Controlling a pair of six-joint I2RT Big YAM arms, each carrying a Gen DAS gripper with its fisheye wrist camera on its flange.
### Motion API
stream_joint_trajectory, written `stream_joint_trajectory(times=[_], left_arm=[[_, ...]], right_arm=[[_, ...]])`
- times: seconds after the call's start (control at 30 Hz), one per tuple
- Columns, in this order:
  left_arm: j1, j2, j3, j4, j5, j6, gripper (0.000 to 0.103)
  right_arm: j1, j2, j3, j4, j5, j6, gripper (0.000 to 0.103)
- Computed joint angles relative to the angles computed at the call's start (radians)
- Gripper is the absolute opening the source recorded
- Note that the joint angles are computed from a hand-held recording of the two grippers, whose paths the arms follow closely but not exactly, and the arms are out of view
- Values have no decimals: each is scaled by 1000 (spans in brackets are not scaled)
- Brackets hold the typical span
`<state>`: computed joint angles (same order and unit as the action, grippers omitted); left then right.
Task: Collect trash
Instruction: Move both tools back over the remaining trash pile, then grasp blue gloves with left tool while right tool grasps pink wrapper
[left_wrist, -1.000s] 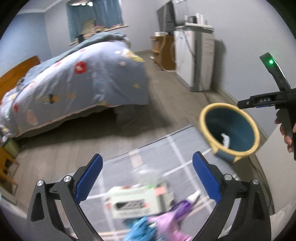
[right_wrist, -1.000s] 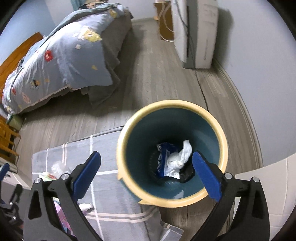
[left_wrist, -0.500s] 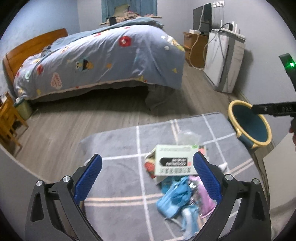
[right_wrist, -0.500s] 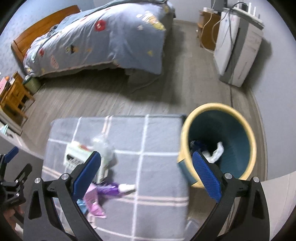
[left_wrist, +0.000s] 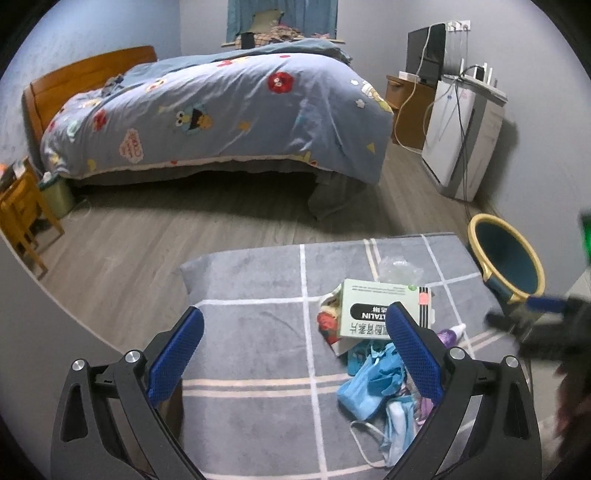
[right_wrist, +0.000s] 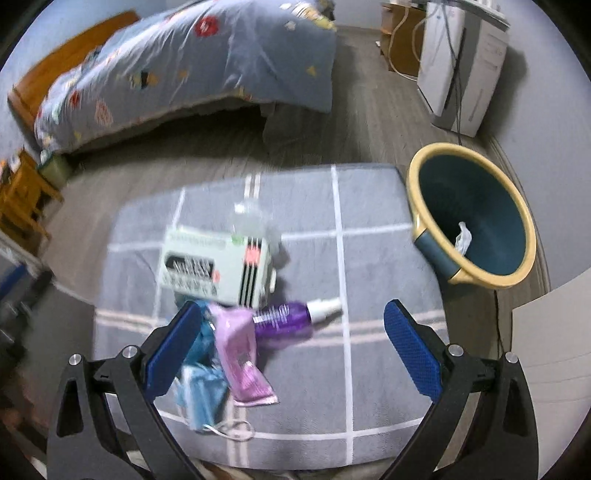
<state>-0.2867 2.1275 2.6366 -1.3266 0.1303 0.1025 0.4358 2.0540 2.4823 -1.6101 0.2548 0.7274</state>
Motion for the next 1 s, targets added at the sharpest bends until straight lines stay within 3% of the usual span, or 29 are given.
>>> stream_joint_trajectory(times=[0.23,0.4,0.6,0.67,1.0], left_arm=[[-12,31,29,-39,-25,32,98],[-18,62,63,-70,-40,57,98],[-22,96,104,-112,-39,83,98],[-26,83,66,-103,-36,103,98],[-69,75,-1,-109,13,142,95]], right_arm=[[20,-25,-162,102,-72,-26,88],[29,1,-157,121,-124,-74,73],[20,22,-138,100,-165,-85,18],[15,4,-155,119,-156,-69,13],[-35,-76,-227,130,-42,53,13]])
